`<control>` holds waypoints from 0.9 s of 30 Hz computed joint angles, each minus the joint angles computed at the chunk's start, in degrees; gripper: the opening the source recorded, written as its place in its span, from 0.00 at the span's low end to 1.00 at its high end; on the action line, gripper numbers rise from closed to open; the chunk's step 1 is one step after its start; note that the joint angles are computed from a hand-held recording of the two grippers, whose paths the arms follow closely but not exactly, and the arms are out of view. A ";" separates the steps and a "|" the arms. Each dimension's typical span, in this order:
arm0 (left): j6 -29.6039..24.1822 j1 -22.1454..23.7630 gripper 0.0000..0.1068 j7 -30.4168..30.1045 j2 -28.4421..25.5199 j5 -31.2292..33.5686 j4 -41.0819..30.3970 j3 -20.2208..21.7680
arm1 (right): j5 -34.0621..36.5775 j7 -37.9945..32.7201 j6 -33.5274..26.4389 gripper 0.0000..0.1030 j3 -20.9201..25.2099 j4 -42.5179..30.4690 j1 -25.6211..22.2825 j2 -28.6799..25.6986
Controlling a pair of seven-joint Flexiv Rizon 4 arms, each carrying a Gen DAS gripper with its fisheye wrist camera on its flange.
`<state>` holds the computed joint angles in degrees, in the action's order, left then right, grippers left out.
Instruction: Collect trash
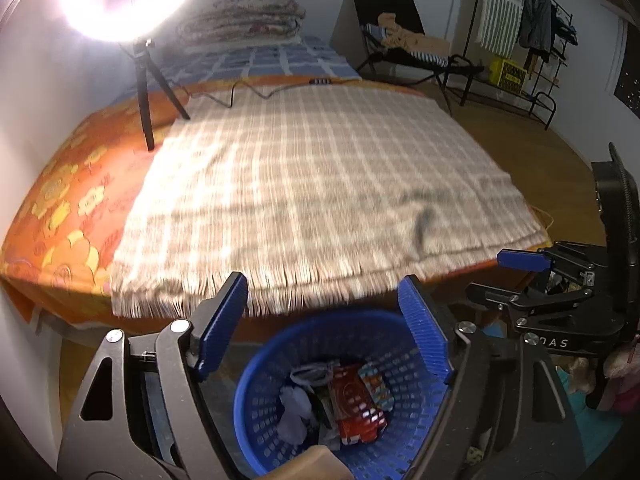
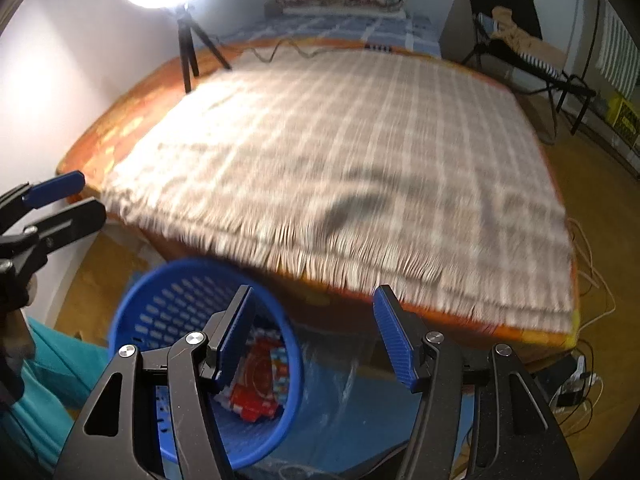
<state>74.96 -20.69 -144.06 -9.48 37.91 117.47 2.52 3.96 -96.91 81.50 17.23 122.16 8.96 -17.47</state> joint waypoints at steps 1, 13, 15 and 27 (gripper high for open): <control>0.14 0.07 0.81 -0.03 0.03 -0.15 -0.18 -0.02 | 0.60 -0.53 -0.21 0.59 0.57 -0.55 -0.58 0.07; -2.74 0.53 0.93 1.75 0.60 0.74 -5.50 -0.81 | 4.75 -4.55 1.97 0.77 1.97 -5.70 -2.15 0.35; -2.72 1.07 0.93 3.32 0.14 -0.59 -6.06 -1.17 | 4.70 -4.30 1.73 0.77 1.84 -6.70 -2.04 -0.40; 0.61 1.96 0.95 6.05 -3.01 -5.55 -6.98 0.48 | -0.23 -0.71 1.53 0.77 -0.47 -9.23 -0.92 -5.10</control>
<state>75.57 -18.72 -138.01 -12.49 32.36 110.49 3.00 3.73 -97.62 83.03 16.76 112.93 8.04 -22.57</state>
